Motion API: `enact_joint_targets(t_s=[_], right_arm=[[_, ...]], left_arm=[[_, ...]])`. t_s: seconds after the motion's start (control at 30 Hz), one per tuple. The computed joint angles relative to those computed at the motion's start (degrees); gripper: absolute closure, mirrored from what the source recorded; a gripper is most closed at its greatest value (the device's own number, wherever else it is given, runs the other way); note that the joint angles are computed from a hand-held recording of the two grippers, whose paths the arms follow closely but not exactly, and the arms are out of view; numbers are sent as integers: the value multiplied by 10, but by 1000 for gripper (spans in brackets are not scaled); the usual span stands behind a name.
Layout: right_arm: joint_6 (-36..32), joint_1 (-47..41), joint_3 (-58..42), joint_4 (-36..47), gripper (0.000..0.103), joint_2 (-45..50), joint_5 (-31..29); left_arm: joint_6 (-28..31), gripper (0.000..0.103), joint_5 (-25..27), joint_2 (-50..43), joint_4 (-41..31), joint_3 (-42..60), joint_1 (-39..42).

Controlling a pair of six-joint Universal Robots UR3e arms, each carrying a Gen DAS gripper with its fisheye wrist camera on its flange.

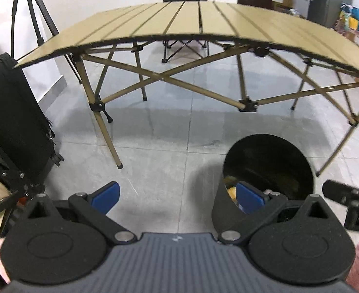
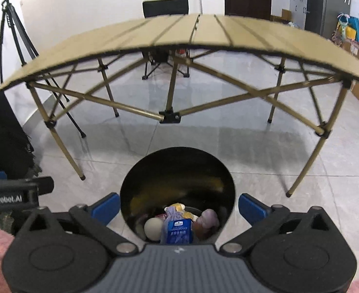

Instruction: Collect trash

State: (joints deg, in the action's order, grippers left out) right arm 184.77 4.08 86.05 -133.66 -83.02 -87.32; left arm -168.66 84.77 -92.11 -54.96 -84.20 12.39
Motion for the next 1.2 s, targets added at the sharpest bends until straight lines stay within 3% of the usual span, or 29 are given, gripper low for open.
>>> enact_joint_targets(t_s=[0.33, 0.57, 1.2], right_arm=[[13, 2, 43, 127, 0, -199, -5], [12, 24, 51, 178, 0, -273, -21], [32, 44, 67, 196, 0, -330, -38]], left_arm=[[78, 0, -105, 215, -156, -49, 78], [118, 0, -140, 309, -238, -64, 126], [185, 0, -202, 387, -327, -64, 210]])
